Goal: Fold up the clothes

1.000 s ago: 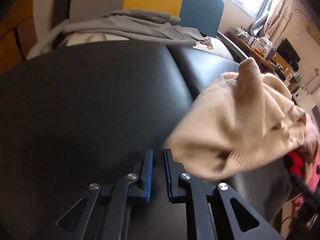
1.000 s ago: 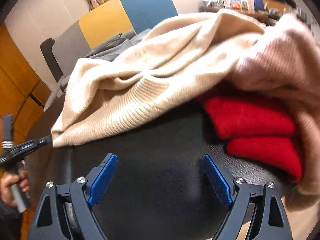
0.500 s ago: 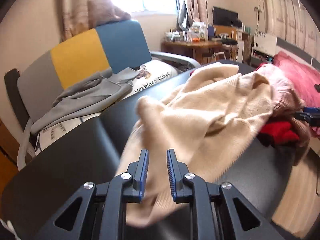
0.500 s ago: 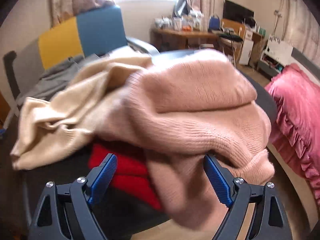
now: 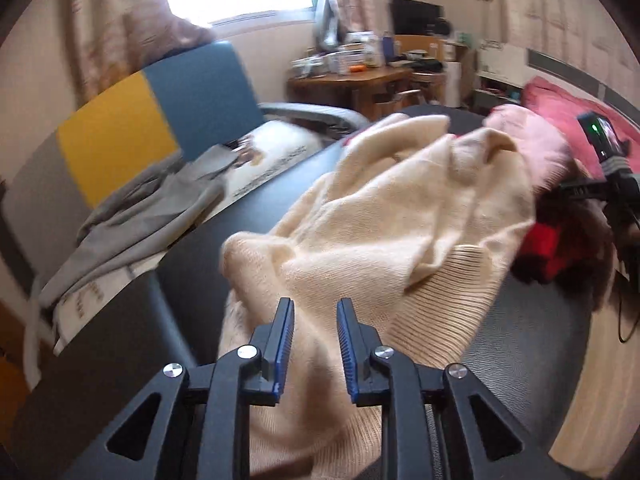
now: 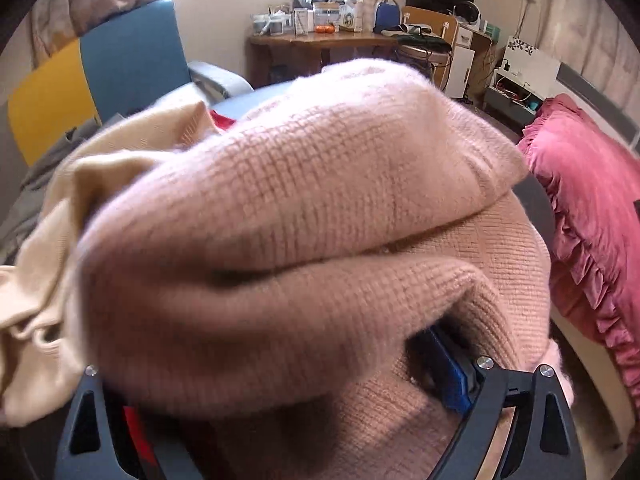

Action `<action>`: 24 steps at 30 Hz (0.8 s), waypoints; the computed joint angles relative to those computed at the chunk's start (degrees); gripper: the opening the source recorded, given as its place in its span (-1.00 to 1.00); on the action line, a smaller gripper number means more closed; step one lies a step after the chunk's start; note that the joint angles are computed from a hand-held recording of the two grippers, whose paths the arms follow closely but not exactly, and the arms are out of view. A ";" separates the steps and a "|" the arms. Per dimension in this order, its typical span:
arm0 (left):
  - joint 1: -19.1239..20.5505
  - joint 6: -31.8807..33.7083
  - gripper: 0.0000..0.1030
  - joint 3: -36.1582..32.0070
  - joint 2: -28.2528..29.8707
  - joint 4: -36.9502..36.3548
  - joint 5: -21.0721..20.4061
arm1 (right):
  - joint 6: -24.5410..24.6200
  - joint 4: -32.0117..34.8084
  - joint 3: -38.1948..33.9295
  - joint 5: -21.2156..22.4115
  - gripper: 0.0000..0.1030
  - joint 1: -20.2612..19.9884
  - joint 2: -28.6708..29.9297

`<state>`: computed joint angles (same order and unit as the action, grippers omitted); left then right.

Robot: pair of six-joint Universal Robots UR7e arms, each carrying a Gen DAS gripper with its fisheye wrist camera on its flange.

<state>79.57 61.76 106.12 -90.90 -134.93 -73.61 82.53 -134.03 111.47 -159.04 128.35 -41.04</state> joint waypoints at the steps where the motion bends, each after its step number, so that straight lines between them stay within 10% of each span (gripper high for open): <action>1: -0.19 1.65 -0.51 0.04 0.32 0.20 -0.21 | 1.09 1.28 -0.33 -0.31 0.81 1.05 0.07; 8: -3.09 4.26 -0.42 -1.09 3.84 7.48 0.81 | -4.95 -11.28 -0.90 -0.53 0.85 9.01 5.40; 17: -6.43 9.08 -0.43 4.92 7.17 -1.85 10.38 | -17.78 -31.39 -3.74 5.20 0.85 8.27 13.09; 19: -6.28 7.15 -0.79 4.60 7.90 -2.15 10.84 | -18.26 -32.59 -5.03 6.37 0.85 8.43 15.27; 24: -3.85 -3.15 -0.94 -1.12 9.18 4.14 5.15 | -21.56 -35.75 -7.49 8.45 0.85 7.83 18.61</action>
